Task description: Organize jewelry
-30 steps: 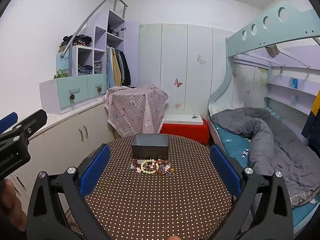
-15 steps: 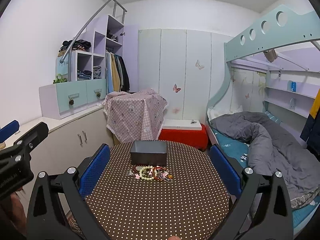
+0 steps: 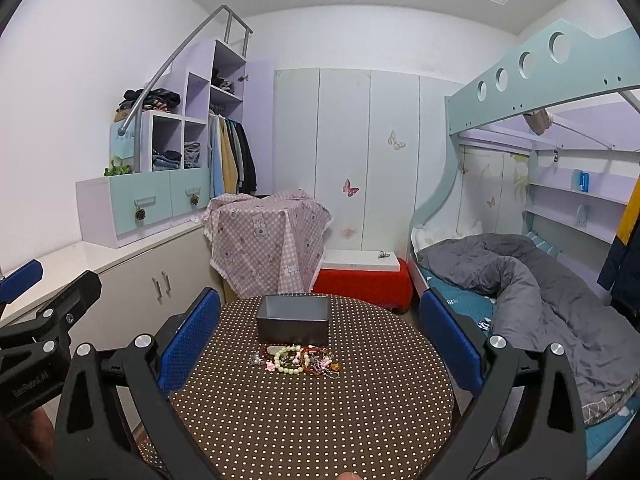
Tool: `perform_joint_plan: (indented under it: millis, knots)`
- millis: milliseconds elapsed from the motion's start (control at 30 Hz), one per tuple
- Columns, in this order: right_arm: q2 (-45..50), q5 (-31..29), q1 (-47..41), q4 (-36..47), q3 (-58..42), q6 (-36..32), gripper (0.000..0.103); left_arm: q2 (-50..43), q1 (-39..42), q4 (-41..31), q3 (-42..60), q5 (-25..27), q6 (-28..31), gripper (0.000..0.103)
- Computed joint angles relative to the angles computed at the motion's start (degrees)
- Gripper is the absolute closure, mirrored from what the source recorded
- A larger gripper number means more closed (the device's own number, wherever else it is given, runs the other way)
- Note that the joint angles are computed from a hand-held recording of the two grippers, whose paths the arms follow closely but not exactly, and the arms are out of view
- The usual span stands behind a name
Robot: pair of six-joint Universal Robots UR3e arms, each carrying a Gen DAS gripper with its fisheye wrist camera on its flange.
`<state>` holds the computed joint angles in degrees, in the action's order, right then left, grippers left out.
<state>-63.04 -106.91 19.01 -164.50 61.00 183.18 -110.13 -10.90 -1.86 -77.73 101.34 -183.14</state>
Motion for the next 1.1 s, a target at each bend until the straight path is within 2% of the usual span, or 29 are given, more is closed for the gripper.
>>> perform_joint_plan:
  millis: [433,733,933,1100]
  knots:
    - [1.33,0.06,0.03,0.07,-1.73,-1.06,0.007,-0.87,0.03,0.61,0.61,0.01,-0.05,0.006]
    - [4.73,0.98,-1.2,1.54,-5.86,-2.14,0.007,-5.5,0.87,-0.77,5.51,-1.09,0.42,0.006]
    - [10.09,2.87,-4.25,7.09,-10.48,-0.84,0.007,-14.71,2.4,-10.19,15.52,-2.08,-0.78,0.006]
    - [16.6,4.62,-6.02,14.18,-17.68,-0.08,0.007,-25.53,3.5,-20.69,29.09,-3.21,-2.14,0.006]
